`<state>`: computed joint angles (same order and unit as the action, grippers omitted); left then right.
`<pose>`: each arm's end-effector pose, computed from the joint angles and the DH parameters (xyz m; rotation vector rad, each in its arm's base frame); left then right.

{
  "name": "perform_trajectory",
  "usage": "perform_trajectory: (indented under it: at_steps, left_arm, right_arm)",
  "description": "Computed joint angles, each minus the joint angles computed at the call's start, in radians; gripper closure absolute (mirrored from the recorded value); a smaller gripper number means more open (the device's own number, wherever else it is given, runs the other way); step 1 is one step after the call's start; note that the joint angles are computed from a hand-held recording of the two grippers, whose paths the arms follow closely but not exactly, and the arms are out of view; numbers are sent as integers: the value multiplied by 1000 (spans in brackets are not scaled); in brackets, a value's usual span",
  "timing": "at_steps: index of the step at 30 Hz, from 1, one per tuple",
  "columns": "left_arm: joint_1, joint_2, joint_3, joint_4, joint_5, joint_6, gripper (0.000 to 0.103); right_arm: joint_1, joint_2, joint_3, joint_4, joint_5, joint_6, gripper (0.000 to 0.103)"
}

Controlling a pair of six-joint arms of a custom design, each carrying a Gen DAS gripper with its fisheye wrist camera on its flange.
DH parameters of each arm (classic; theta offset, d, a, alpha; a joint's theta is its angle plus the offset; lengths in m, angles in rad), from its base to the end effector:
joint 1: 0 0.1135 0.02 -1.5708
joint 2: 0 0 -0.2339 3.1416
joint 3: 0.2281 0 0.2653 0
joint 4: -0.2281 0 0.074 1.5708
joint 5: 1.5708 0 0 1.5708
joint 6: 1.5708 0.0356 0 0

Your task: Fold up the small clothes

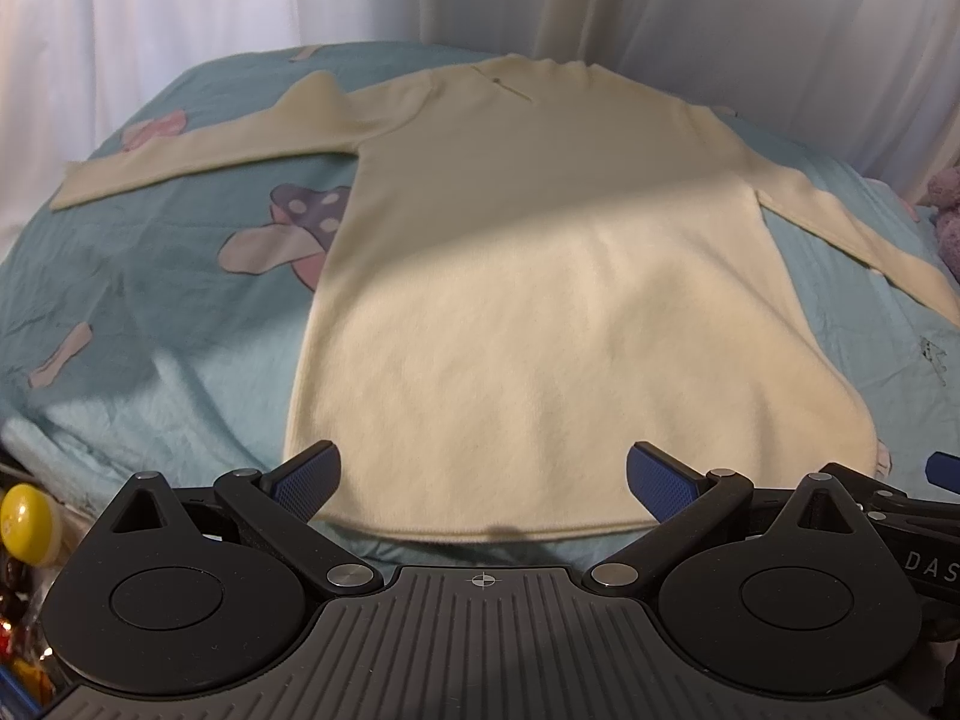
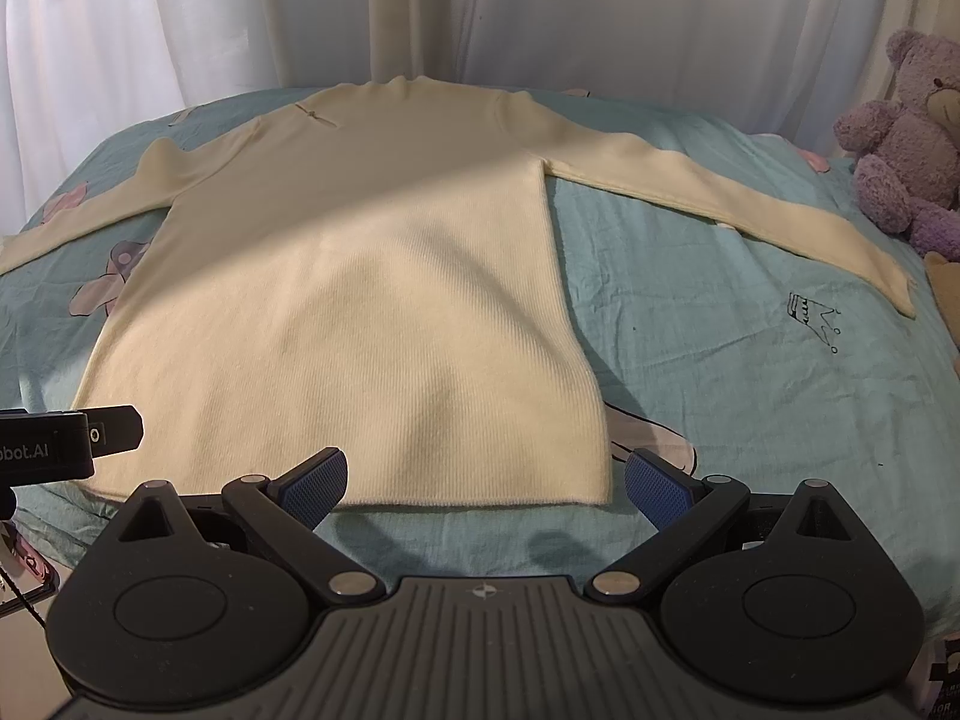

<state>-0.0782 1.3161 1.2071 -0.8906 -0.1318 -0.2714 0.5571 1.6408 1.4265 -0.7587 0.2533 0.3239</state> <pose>0.2831 -0.0175 0.2794 -0.2959 2.5403 0.0356 0.3126 0.1842 0.2608 -0.1932 2.4914 0.0405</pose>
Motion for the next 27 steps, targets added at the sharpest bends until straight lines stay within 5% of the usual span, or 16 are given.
perform_trajectory:
  at_steps: [27]
  left_arm:
    - [1,-1,-1,-22,-2,-11,0]
  right_arm:
    - [2,-34,-37,16,-6,14,4]
